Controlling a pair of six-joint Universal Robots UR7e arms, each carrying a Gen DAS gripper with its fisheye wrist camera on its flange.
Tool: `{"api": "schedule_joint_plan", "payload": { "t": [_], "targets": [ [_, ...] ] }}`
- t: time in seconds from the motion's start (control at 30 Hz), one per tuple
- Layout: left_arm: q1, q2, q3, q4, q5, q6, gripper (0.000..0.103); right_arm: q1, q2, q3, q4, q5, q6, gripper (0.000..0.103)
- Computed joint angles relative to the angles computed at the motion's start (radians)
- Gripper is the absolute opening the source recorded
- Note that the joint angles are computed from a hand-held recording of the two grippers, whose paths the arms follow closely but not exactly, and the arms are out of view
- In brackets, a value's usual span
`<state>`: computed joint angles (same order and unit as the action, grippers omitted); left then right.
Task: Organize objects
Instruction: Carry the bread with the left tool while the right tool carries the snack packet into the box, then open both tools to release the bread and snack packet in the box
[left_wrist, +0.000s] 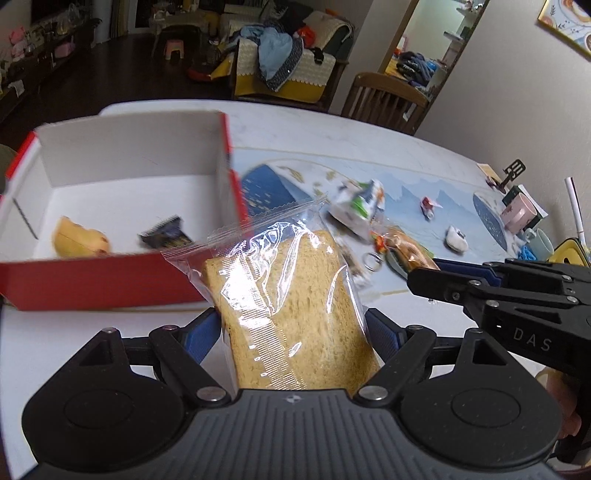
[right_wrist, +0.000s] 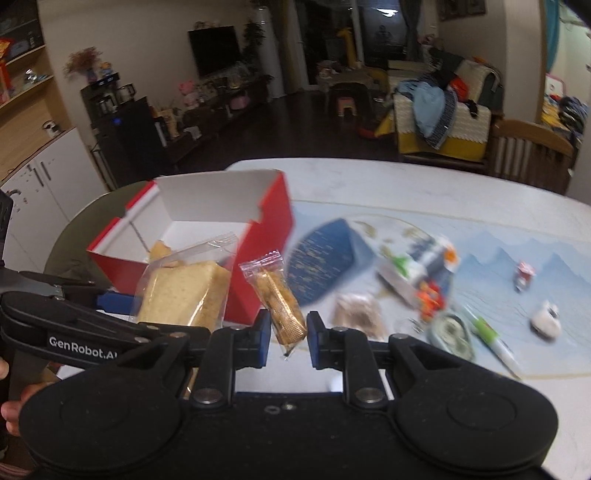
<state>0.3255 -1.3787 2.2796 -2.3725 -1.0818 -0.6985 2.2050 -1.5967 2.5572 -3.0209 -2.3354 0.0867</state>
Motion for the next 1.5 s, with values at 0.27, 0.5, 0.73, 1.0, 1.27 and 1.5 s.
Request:
{"api": "schedule_joint_plan", "payload": {
  "t": [0.27, 0.5, 0.73, 1.0, 1.27, 1.5],
  "targets": [
    [0.09, -0.108, -0.05, 0.109, 0.086, 0.103, 0.085, 0.032, 0.216, -0.134, -0.067, 0.024, -0.088, 0.02],
    [0.199, -0.092, -0.141, 0.15, 0.182, 0.225, 0.085, 0.001, 0.335, -0.232, -0.065, 0.056, -0.147, 0.02],
    [0.312, 0.02, -0.244, 0.115, 0.246, 0.367, 0.085, -0.051, 0.449, -0.323, -0.02, 0.041, -0.154, 0.02],
    [0.385, 0.145, -0.304, 0.04, 0.265, 0.507, 0.085, -0.091, 0.566, -0.401, -0.008, -0.016, -0.181, 0.02],
    [0.442, 0.234, -0.37, 0.128, 0.22, 0.497, 0.085, -0.112, 0.648, -0.452, 0.038, -0.021, -0.22, 0.02],
    [0.474, 0.283, -0.405, 0.154, 0.213, 0.49, 0.085, -0.13, 0.687, -0.474, 0.076, -0.041, -0.176, 0.02]
  ]
}}
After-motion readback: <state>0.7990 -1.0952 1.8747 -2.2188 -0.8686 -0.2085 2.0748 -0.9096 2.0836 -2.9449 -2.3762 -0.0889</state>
